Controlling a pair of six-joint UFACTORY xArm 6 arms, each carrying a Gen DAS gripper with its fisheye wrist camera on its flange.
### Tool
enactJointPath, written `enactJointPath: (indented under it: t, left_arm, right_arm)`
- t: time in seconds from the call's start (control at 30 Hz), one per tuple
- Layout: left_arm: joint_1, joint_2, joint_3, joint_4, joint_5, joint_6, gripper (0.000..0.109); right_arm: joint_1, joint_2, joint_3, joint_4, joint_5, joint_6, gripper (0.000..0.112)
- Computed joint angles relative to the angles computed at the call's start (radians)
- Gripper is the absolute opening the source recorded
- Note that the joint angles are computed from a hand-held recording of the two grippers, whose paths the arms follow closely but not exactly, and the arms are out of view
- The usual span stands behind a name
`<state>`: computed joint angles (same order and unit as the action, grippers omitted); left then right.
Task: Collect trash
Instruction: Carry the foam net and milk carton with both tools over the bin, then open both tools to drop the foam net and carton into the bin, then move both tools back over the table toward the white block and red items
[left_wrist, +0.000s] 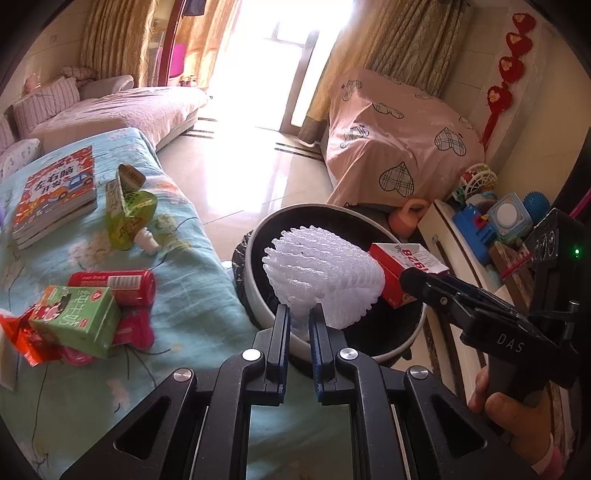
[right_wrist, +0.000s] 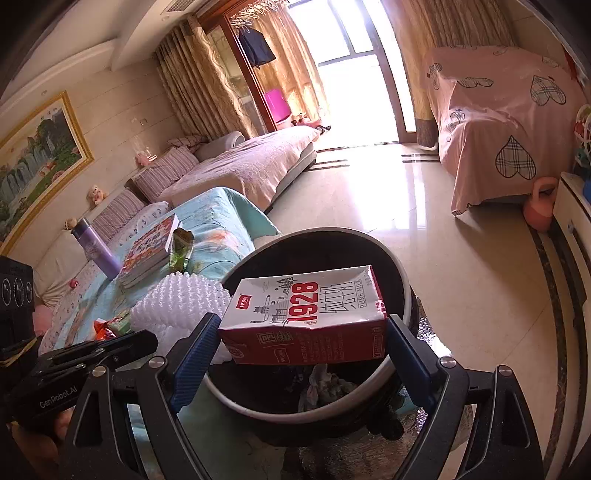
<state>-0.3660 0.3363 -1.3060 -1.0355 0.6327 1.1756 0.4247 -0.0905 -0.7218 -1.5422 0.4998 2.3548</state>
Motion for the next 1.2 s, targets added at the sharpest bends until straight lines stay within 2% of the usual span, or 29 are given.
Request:
enactJointPath:
  t: [0.23,0.3,0.47,0.7,0.87,1.2]
  left_arm:
    - [-0.036,0.039,-0.032,0.053,-0.038,-0.062,0.010]
    - [-0.041,0.044,-0.038,0.064,-0.037,-0.079,0.014]
    - [-0.040,0.033,-0.030,0.049,-0.030,-0.056,0.046]
    - [0.001,-0.006,0.018,-0.002,-0.009,0.007,0.048]
    - [0.059,-0.054,0.094,-0.039,-0.001,0.058,0.051]
    - [0.218,-0.146,0.210,-0.078,0.034,0.095,0.052]
  right_arm:
    - [-0.040,0.020,-0.007,-0.004,-0.040,-0.014,0.089]
    - [-0.050,0.023,-0.007,-0.006,-0.050,-0.013,0.089]
    - [-0.078,0.033,-0.011,-0.030,-0.097,0.009,0.090]
    - [-0.047,0.008,0.002,-0.025,-0.062,0.039,0.091]
    - [0.011,0.002,0.001,-0.043,-0.024,0.110,0.097]
    - [0.108,0.148,-0.141,-0.083,-0.047,0.188,0.100]
